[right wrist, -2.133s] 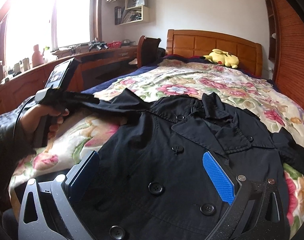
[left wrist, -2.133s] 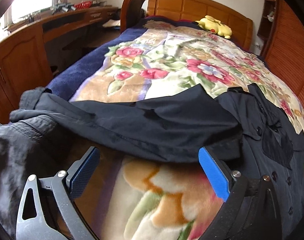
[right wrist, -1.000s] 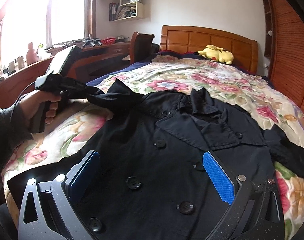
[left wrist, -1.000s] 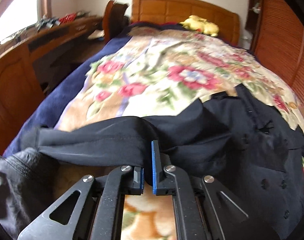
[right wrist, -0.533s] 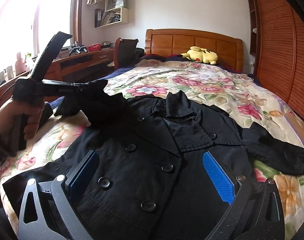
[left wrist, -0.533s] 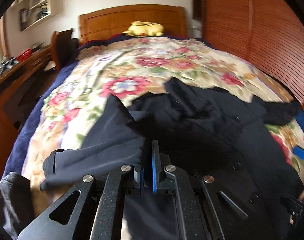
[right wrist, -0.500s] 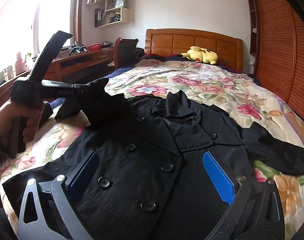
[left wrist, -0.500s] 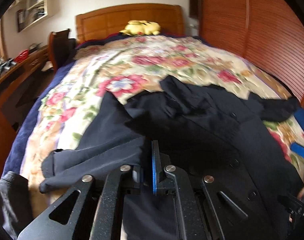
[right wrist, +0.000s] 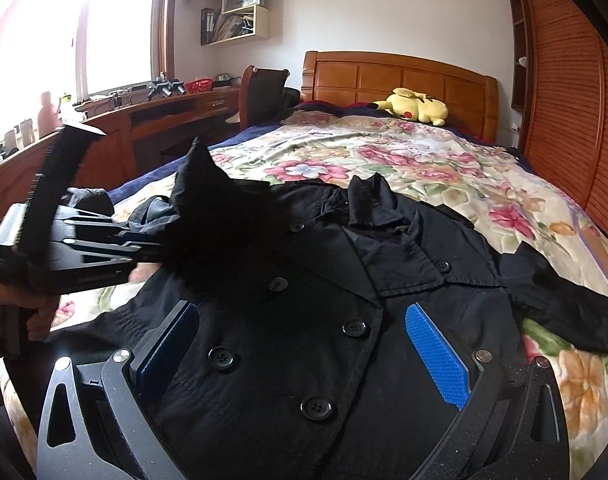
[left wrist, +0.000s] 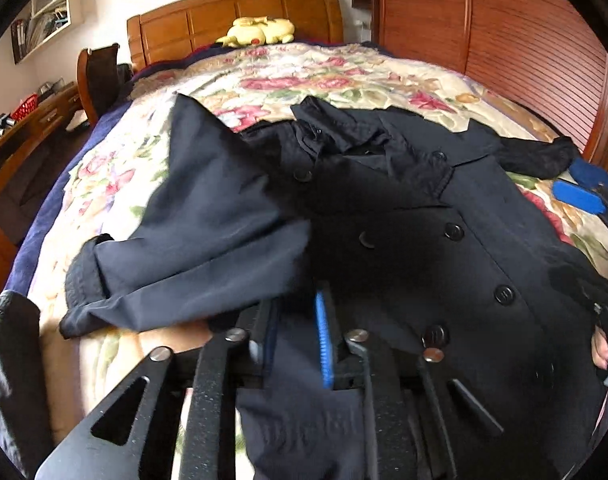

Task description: Fold large clothes

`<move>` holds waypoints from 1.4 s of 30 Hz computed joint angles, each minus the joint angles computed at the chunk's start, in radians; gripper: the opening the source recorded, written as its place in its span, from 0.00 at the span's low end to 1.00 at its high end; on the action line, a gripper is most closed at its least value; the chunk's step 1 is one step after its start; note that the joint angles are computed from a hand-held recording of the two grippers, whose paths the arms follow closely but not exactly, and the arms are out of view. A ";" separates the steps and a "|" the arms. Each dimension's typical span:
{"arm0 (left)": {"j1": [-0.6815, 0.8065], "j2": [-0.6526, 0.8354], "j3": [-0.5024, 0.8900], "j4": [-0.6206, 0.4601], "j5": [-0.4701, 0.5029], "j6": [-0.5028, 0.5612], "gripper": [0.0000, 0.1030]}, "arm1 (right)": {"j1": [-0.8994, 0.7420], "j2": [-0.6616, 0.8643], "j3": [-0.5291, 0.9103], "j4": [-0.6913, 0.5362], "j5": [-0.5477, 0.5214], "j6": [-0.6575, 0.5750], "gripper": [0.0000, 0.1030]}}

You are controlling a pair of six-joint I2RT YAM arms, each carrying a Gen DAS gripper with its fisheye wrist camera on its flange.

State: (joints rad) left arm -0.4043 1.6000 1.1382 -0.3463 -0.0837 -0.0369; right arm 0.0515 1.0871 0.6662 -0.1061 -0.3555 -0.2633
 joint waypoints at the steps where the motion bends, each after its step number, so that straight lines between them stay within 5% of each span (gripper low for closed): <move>1: 0.006 -0.033 -0.030 0.014 0.004 0.008 0.35 | 0.000 -0.001 0.001 -0.002 0.000 -0.002 1.00; 5: 0.030 -0.116 -0.088 0.042 0.005 0.022 0.46 | 0.001 -0.007 0.004 -0.016 0.002 -0.007 1.00; 10: 0.147 -0.178 -0.110 0.059 0.103 0.002 0.78 | 0.001 0.005 0.013 -0.014 -0.001 -0.011 1.00; 25: 0.406 0.142 0.037 0.039 0.046 0.017 0.78 | 0.031 0.042 0.031 -0.022 0.010 -0.041 1.00; 42: 0.452 0.298 0.110 0.030 0.074 -0.009 0.77 | 0.041 0.072 0.059 -0.055 -0.005 -0.070 1.00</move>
